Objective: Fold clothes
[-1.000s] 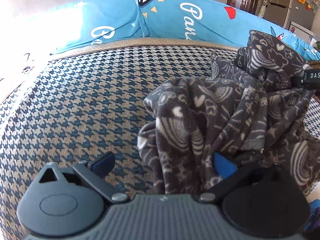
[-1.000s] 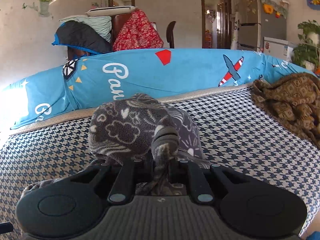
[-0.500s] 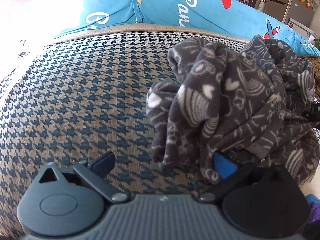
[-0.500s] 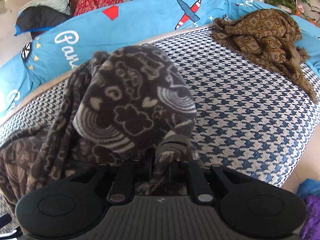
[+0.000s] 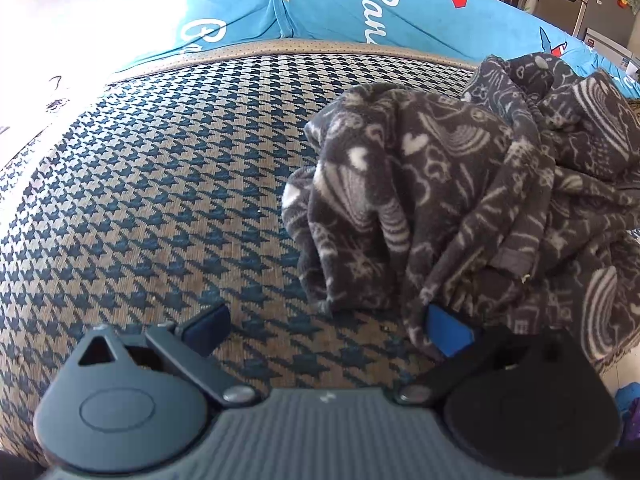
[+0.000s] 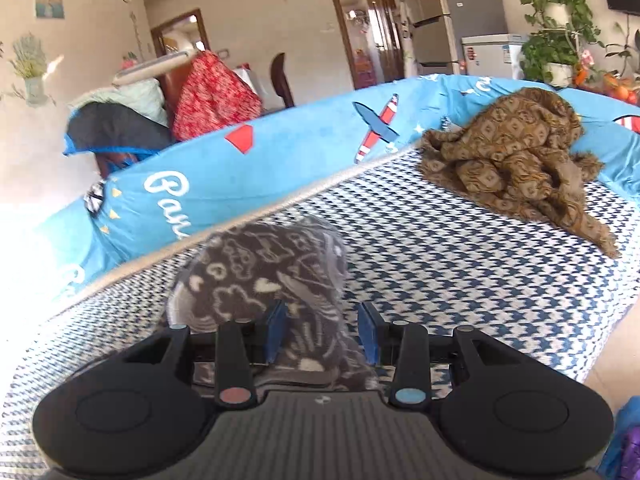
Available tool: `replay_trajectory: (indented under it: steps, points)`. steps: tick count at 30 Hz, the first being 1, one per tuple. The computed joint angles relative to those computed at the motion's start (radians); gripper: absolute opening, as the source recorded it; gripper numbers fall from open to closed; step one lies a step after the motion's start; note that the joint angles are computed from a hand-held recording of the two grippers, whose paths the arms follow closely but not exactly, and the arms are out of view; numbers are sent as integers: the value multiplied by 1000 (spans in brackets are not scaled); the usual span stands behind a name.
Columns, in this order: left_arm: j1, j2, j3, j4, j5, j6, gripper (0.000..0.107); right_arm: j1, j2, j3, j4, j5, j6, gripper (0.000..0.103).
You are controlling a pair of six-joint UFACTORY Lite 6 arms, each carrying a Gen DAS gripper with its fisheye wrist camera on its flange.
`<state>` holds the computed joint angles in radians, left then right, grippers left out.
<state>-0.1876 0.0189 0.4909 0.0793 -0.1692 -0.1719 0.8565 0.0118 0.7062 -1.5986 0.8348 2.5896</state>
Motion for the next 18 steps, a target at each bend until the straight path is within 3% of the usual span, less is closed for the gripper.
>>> replay_trajectory:
  steps: [9,18]
  points:
    - [-29,-38,-83,-196,-52,200,103,1,94,74,-350,-192,185,38]
    - [19,-110,-154,3,-57,43,103,-78,304,235,-578,-368,433,42]
